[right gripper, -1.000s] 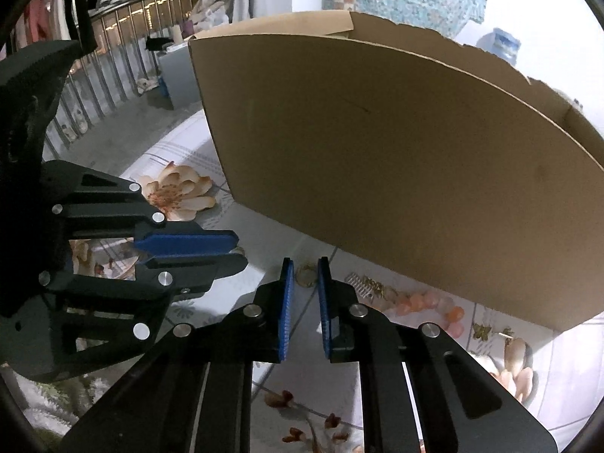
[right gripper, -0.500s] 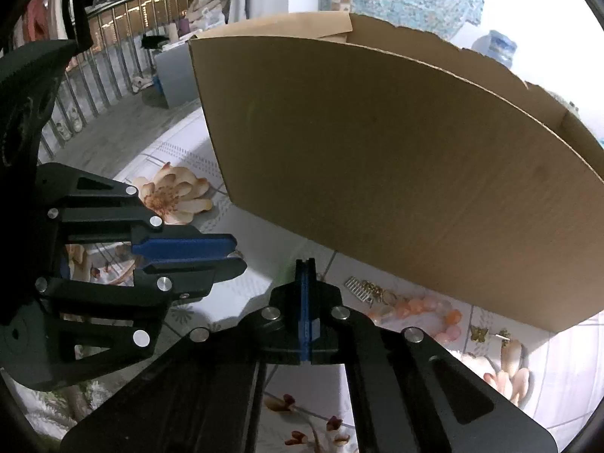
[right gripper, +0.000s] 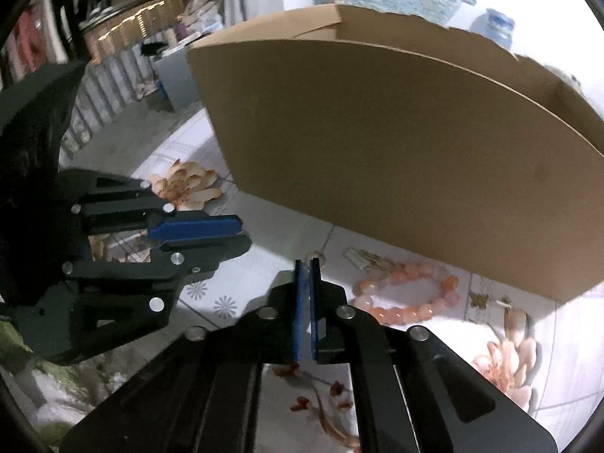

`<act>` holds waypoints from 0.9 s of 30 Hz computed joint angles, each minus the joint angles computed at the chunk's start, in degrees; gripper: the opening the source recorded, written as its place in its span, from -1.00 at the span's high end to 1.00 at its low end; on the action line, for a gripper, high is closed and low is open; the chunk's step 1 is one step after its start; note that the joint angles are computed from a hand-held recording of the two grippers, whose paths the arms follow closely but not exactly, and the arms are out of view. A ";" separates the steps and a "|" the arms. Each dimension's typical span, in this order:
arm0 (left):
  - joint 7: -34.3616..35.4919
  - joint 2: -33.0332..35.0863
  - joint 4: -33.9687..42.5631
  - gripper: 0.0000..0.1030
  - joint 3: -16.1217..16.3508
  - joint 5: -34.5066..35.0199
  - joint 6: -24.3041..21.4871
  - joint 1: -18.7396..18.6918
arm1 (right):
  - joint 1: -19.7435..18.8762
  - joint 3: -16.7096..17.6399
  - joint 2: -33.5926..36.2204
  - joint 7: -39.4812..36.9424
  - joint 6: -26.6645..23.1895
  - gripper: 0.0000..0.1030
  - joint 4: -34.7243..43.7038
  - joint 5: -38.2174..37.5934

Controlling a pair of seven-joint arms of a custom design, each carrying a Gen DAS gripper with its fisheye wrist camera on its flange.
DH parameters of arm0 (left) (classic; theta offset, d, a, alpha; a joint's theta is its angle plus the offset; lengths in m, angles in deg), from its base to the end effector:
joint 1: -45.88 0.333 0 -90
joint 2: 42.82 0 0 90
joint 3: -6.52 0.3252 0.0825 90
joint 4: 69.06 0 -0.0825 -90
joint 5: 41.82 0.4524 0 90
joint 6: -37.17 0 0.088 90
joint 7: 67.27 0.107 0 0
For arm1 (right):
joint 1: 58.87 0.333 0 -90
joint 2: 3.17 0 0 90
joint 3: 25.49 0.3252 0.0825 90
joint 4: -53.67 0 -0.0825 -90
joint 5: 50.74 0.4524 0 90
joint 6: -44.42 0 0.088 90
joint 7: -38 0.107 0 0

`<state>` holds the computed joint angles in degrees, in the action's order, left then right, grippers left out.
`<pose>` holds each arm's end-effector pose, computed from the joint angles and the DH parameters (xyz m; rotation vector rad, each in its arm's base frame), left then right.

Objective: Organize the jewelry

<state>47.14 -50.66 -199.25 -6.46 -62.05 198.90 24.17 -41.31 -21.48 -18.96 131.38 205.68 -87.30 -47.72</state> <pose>0.5003 -0.3286 0.4630 -1.0887 2.4812 -0.9088 0.5051 0.1976 0.4401 -2.0504 1.5493 -0.4353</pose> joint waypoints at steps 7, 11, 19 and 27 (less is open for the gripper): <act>0.29 -0.08 -0.04 0.80 0.08 -0.52 -0.05 -0.10 | 0.41 -0.63 1.01 -0.11 -0.20 0.73 0.63 2.46; 0.49 -0.07 -0.07 0.80 0.14 -0.83 0.02 -0.15 | -0.83 0.87 1.83 2.11 0.47 0.73 1.21 -0.77; 0.69 -0.08 -0.12 0.80 0.16 -1.15 0.06 -0.16 | -1.48 1.31 1.69 2.83 0.31 0.74 1.42 -4.19; 0.98 -0.08 -0.12 0.80 0.23 -1.63 0.01 -0.19 | -3.18 3.47 1.95 7.26 0.77 0.82 1.64 -12.01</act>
